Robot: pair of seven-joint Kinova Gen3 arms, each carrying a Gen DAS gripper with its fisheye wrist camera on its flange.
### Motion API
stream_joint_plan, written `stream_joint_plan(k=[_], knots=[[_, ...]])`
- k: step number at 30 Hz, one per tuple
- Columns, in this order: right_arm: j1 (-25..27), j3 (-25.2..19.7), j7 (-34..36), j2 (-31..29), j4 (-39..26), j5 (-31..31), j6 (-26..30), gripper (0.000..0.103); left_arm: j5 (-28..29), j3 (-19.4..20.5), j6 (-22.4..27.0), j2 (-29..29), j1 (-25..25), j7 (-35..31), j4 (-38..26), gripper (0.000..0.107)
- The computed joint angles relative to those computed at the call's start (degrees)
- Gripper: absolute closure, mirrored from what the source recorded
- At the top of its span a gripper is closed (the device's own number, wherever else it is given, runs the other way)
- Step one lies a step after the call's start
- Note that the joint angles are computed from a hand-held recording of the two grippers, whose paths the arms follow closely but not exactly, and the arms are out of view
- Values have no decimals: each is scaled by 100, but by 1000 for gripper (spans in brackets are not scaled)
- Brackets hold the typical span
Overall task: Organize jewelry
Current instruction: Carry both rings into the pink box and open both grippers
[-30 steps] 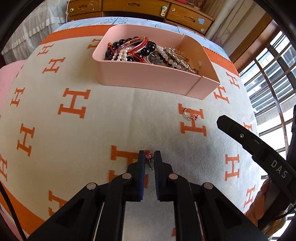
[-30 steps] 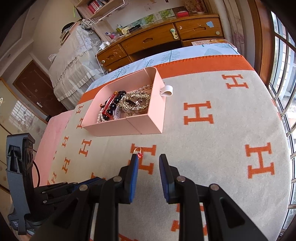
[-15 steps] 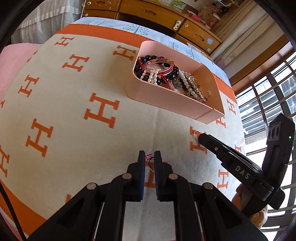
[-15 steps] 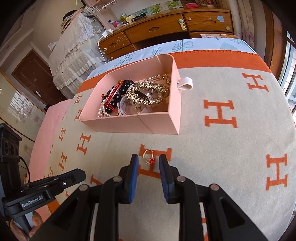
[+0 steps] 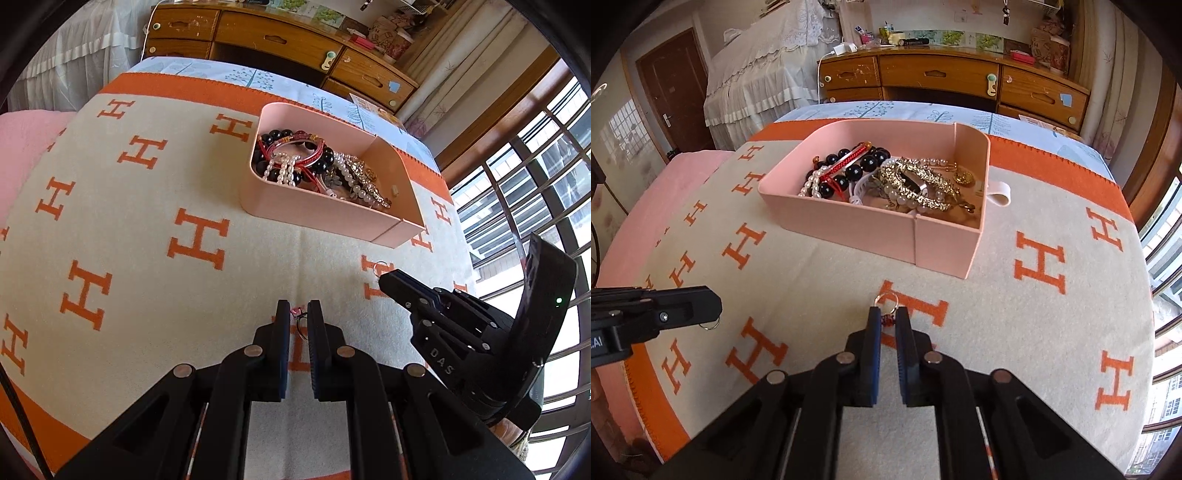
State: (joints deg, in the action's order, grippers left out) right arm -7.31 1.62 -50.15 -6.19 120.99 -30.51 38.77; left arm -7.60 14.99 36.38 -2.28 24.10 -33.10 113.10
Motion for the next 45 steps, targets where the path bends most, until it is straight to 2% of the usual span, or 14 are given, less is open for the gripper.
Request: stream_joint_plan(k=[5, 10, 12, 16, 20, 28, 30, 32, 34, 38, 45], knots=[[84, 273, 122, -302, -440, -460, 526, 96, -15, -78, 278, -184, -119, -442, -352, 101], [95, 364, -213, -430, -1171, -607, 814, 96, 151, -225, 629, -237, -341, -1175, -1063, 101], [96, 329, -428, -398, -1491, -563, 866, 96, -13, -198, 806, -121, -431, -1273, -1457, 101], [77, 210, -884, -166, -2058, -372, 843, 95, -489, -213, 1206, 336, -448, -1295, -2240, 101], [74, -16, -1369, 282, -2428, 10, 741, 95, -483, -426, 1486, 923, -385, -1609, -2807, 100], [-47, -436, -2399, 1088, -2557, 1082, 441, 95, -261, -770, 1636, 1828, -258, -2045, -3150, 100], [-127, -462, -2810, 1240, -2619, 1443, 454, 95, -123, -801, 1641, 1947, -292, -2218, -3173, 93], [-118, -473, -3023, 1372, -2664, 1577, 501, 95, -87, -861, 1593, 1977, -266, -2248, -3134, 62], [-83, -492, -3125, 1424, -2653, 1626, 496, 94, -260, -956, 1456, 1907, -139, -2125, -3005, 50], [-1, -522, -3140, 1380, -2556, 1605, 400, 94, -457, -983, 1373, 1748, -55, -2046, -2861, 47], [171, -509, -2873, 995, -2225, 1176, 357, 94, -1025, -930, 1428, 1352, 192, -1642, -2630, 30]])
